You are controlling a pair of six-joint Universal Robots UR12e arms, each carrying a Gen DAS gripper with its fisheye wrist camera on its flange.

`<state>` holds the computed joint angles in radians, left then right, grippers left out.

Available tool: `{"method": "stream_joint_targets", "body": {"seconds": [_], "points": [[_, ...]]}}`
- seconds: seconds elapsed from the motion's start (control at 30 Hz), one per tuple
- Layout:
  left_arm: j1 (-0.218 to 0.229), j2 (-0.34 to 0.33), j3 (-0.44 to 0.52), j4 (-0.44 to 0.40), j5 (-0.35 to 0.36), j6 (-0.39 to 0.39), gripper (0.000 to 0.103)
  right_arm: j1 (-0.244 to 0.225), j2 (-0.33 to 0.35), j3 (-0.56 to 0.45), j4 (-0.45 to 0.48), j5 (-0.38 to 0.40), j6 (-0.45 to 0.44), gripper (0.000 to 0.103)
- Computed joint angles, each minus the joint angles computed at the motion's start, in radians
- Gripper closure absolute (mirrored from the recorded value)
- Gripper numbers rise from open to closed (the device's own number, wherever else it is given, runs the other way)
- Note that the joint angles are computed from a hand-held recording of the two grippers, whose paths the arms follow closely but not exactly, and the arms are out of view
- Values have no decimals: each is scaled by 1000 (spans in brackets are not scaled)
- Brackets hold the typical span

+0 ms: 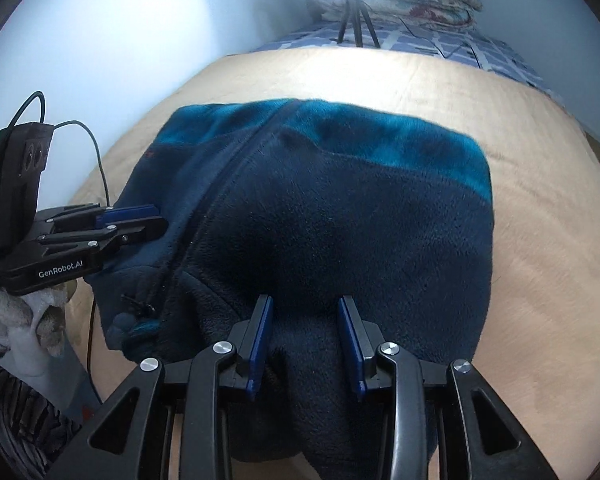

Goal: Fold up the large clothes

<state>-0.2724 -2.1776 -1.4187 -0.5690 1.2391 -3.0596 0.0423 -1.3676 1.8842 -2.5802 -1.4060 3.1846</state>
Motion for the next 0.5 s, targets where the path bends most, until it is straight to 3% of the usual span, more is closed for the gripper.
{"method": "stream_joint_targets", "body": {"seconds": [0.17, 0.3, 0.33, 0.37, 0.43, 0.5], "points": [[10, -5, 15, -31, -36, 9, 78, 6, 10, 0, -8, -18, 12, 69], [50, 17, 11, -68, -135, -29, 77, -9, -18, -3, 2, 21, 7, 67], [60, 27, 3, -61, -149, -51, 61, -20, -33, 12, -24, 45, 23, 56], [74, 36, -4, -56, -174, -75, 36, -27, -43, 24, -46, 56, 36, 49], [105, 45, -15, -47, -250, -127, 24, -51, -76, 62, -123, 82, 73, 29], [133, 42, -12, -68, -330, -173, 24, -73, -99, 88, -164, 96, 94, 21]]}}
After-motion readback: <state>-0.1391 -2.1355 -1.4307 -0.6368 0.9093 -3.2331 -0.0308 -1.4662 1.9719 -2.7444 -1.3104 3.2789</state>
